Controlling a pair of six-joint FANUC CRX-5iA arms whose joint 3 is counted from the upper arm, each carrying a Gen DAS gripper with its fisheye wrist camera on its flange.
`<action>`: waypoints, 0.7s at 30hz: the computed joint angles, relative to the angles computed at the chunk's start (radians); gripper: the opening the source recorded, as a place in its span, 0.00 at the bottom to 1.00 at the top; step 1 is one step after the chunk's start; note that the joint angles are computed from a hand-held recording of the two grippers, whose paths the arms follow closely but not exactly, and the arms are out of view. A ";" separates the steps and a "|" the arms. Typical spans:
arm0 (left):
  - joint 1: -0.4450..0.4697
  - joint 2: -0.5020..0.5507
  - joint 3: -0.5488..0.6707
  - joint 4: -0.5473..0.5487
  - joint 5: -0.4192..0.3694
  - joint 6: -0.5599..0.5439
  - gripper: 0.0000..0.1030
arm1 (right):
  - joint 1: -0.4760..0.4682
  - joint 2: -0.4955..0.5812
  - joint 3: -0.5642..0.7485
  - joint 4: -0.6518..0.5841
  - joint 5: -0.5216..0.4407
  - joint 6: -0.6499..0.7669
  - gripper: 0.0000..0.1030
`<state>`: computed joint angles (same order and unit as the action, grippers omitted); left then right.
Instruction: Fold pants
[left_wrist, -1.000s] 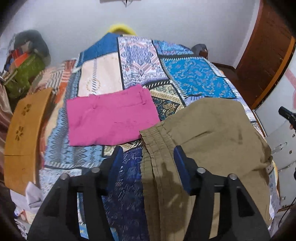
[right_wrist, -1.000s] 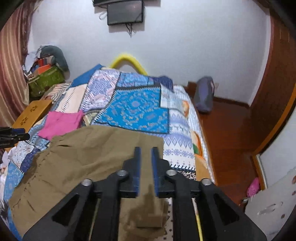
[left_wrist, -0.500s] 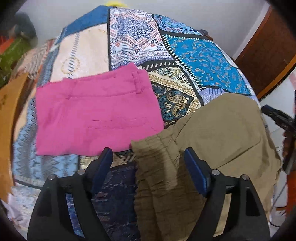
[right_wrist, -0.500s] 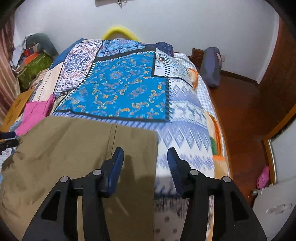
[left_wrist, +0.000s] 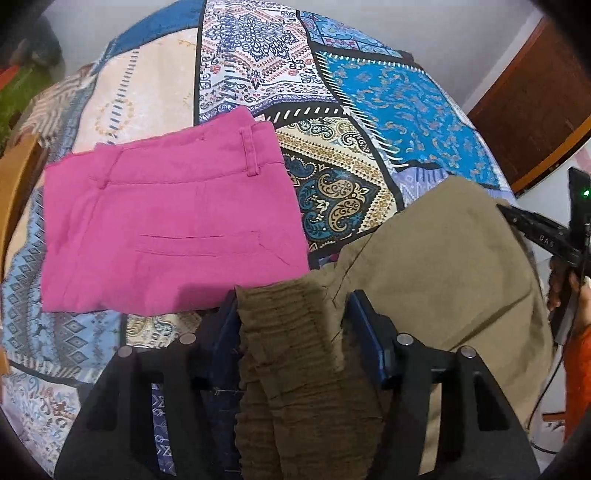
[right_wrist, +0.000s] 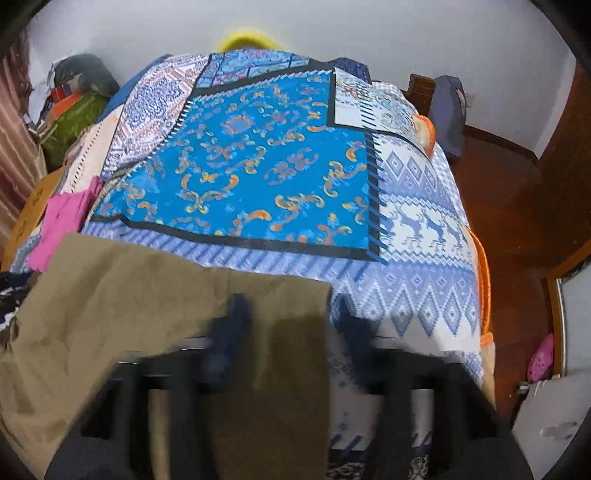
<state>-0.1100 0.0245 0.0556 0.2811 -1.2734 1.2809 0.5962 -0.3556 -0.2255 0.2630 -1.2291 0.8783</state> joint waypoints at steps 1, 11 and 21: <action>-0.010 -0.003 0.005 -0.021 0.005 -0.004 0.54 | 0.015 0.006 -0.004 0.021 -0.002 -0.005 0.21; -0.077 -0.099 0.029 -0.197 0.094 0.008 0.48 | 0.112 -0.032 -0.053 0.225 -0.006 -0.102 0.10; -0.037 -0.220 0.047 -0.132 0.078 -0.020 0.48 | 0.269 -0.140 -0.002 0.378 -0.103 -0.229 0.10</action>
<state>-0.1468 -0.1959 0.1022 0.1490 -1.1954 1.2613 0.8649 -0.4960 -0.2271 0.6406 -1.3321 0.6490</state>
